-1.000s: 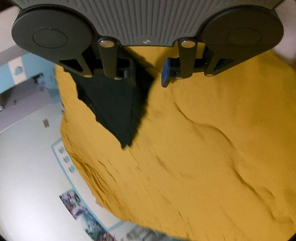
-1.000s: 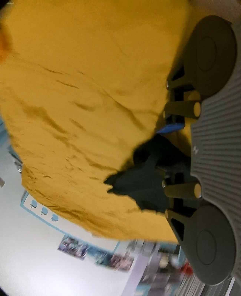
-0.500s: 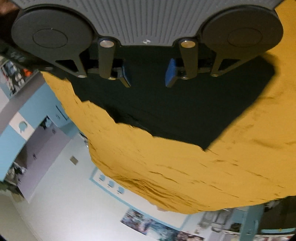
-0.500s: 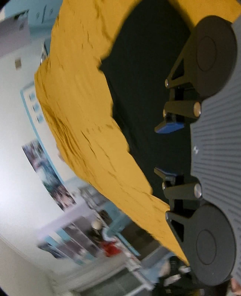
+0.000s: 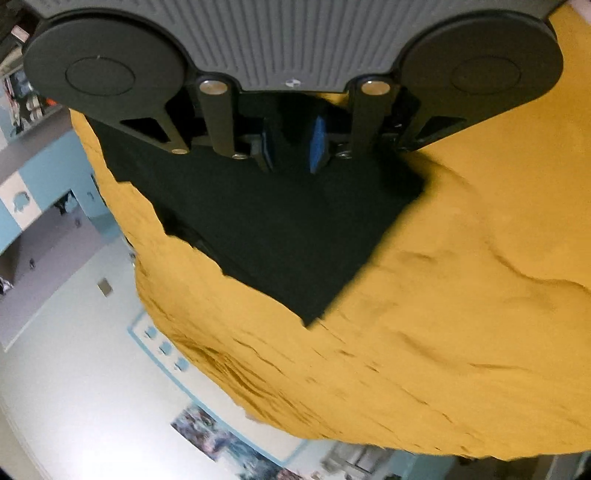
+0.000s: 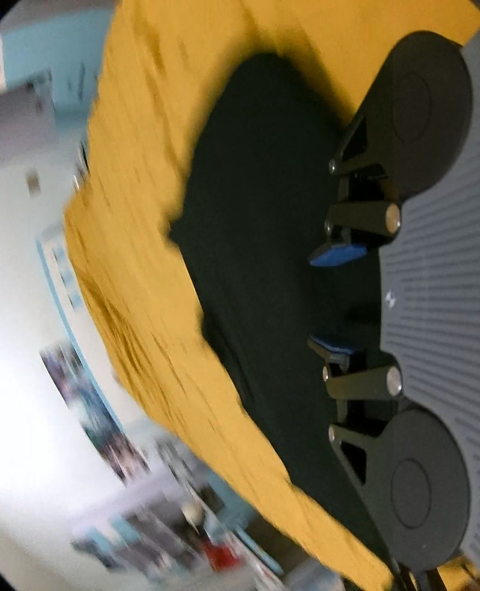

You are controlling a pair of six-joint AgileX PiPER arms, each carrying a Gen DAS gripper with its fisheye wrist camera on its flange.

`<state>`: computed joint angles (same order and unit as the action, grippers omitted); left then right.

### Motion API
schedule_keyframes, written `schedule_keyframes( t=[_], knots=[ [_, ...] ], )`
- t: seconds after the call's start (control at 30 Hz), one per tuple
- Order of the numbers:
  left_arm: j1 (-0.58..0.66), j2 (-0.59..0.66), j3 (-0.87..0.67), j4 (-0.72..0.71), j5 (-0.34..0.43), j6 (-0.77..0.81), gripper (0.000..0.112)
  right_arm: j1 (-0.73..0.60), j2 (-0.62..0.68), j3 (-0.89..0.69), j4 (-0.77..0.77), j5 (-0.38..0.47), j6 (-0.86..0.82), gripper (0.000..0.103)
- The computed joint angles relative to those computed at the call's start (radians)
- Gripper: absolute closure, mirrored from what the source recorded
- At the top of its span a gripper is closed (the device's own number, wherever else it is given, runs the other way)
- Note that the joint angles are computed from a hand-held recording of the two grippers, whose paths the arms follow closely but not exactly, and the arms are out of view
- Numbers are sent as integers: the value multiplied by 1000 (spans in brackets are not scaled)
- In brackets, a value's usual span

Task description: Fold small clothes

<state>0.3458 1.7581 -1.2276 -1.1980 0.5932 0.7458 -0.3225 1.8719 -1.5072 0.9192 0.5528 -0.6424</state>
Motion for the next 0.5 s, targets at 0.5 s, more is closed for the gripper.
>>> schedule_keyframes(
  t=[0.5],
  knots=[
    [29, 43, -146, -15, 106, -43, 65, -121, 10, -107, 65, 104, -105, 50]
  ],
)
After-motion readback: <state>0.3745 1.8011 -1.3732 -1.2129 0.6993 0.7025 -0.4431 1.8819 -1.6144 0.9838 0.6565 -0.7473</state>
